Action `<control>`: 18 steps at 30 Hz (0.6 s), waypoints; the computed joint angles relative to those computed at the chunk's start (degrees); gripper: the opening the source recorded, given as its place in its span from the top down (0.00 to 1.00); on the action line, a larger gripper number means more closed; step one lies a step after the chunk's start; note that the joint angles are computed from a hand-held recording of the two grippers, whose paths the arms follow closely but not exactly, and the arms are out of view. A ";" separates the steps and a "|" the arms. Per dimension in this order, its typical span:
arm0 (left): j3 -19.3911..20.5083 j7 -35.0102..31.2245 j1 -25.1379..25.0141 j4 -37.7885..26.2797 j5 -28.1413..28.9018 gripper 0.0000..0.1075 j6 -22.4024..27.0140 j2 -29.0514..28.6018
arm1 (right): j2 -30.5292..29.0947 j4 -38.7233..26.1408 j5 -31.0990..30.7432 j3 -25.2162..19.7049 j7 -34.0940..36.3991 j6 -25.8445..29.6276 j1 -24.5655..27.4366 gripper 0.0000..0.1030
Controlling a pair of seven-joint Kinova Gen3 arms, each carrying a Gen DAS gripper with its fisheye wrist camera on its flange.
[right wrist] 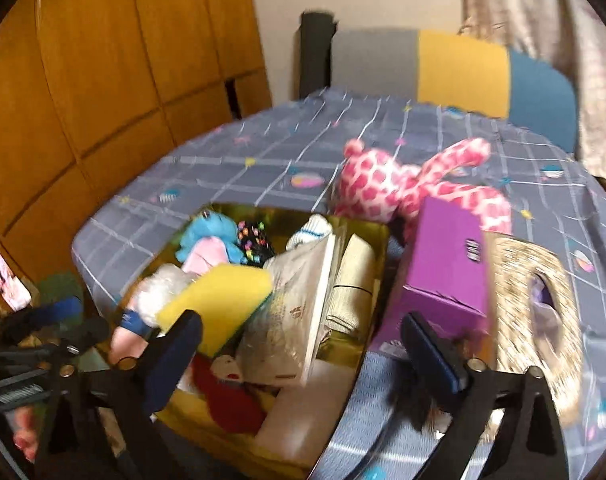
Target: Organize soft objects
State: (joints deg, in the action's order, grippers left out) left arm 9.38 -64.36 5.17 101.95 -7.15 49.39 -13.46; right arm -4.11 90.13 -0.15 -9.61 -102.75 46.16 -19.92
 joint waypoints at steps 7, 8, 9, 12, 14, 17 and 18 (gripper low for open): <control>7.38 10.95 -2.27 0.36 -7.31 0.30 2.58 -3.51 | -7.68 5.54 7.34 -15.63 -16.31 -3.02 11.42 0.00; 8.67 12.88 -2.81 0.32 -8.93 0.30 3.58 -3.92 | -8.24 5.54 9.51 -18.29 -18.64 -2.14 13.11 0.00; 9.41 13.98 -3.01 0.17 -10.13 0.30 4.42 -4.00 | -8.62 5.70 11.58 -20.94 -20.97 -1.78 14.92 0.00; 10.09 15.49 -2.55 -0.66 -12.11 0.30 7.88 -3.71 | -8.12 4.06 18.53 -25.97 -27.87 3.93 15.70 0.00; 9.16 15.20 -1.64 -1.08 -11.81 0.30 9.65 -3.45 | -7.07 3.13 22.52 -25.22 -31.60 8.11 11.65 0.00; 8.11 15.19 -0.60 -1.16 -11.11 0.31 11.03 -3.40 | -6.53 2.70 26.14 -21.10 -34.80 12.45 3.68 0.00; 7.95 15.23 -0.31 -1.08 -10.95 0.31 11.22 -3.39 | -6.79 3.32 27.96 -20.13 -36.89 13.08 1.53 0.00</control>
